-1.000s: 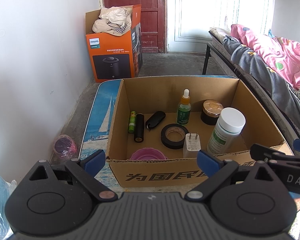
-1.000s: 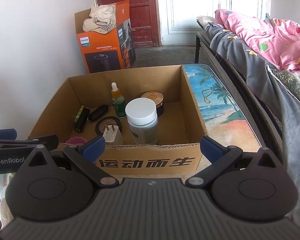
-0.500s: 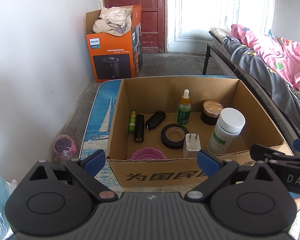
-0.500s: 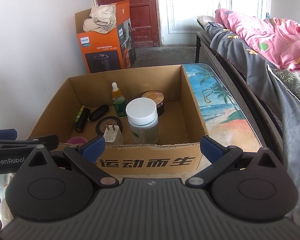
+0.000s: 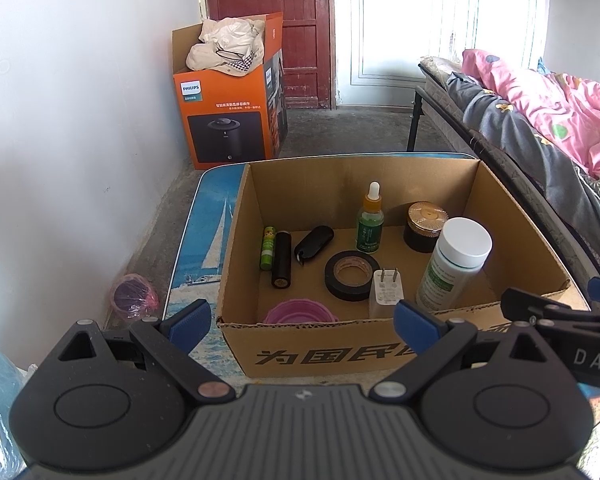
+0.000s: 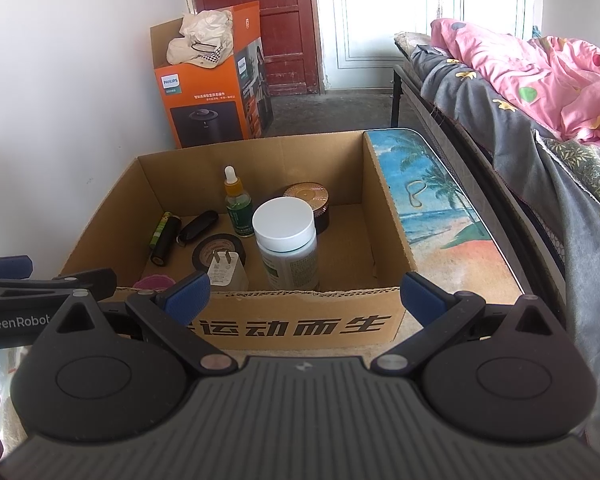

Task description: Organize rigid objects

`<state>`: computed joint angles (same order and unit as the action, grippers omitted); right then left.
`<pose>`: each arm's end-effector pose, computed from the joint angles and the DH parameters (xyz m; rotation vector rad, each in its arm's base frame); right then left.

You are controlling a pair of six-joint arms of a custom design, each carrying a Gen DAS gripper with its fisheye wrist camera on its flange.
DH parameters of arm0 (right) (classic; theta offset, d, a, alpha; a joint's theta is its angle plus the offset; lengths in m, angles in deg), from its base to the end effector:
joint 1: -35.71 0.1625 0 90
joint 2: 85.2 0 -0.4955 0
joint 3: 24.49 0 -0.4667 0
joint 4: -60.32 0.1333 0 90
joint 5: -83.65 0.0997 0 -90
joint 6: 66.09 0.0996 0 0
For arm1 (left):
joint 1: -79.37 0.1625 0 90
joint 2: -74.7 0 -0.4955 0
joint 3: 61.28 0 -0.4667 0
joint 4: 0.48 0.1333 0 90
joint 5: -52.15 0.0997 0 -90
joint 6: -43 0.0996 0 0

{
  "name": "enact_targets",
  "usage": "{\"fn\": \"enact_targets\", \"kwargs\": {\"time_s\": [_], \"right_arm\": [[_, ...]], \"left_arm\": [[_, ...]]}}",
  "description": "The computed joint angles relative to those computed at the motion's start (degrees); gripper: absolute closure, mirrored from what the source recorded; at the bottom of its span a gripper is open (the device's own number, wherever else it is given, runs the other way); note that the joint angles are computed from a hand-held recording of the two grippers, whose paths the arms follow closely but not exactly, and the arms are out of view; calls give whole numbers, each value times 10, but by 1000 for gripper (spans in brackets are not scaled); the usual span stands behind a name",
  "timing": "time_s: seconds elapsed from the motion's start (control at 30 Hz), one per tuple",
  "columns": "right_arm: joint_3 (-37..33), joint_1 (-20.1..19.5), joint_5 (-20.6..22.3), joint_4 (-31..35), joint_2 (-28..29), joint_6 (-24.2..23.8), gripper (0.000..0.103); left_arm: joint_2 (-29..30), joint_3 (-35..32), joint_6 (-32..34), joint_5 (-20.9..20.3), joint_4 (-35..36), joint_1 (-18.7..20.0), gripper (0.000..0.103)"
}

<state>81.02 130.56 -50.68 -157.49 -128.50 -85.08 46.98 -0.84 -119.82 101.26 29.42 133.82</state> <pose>0.1213 -0.6764 0.1508 -0.1002 -2.0562 1.1736 -0.2905 -0.7479 0.0280 0.8767 2.2631 -0.7250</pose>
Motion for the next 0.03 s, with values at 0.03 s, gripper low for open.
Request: {"fn": "enact_targets", "kwargs": {"time_s": [0.03], "right_arm": [[0, 0, 0, 1, 0, 1, 1]], "left_arm": [[0, 0, 0, 0, 0, 0, 4]]}}
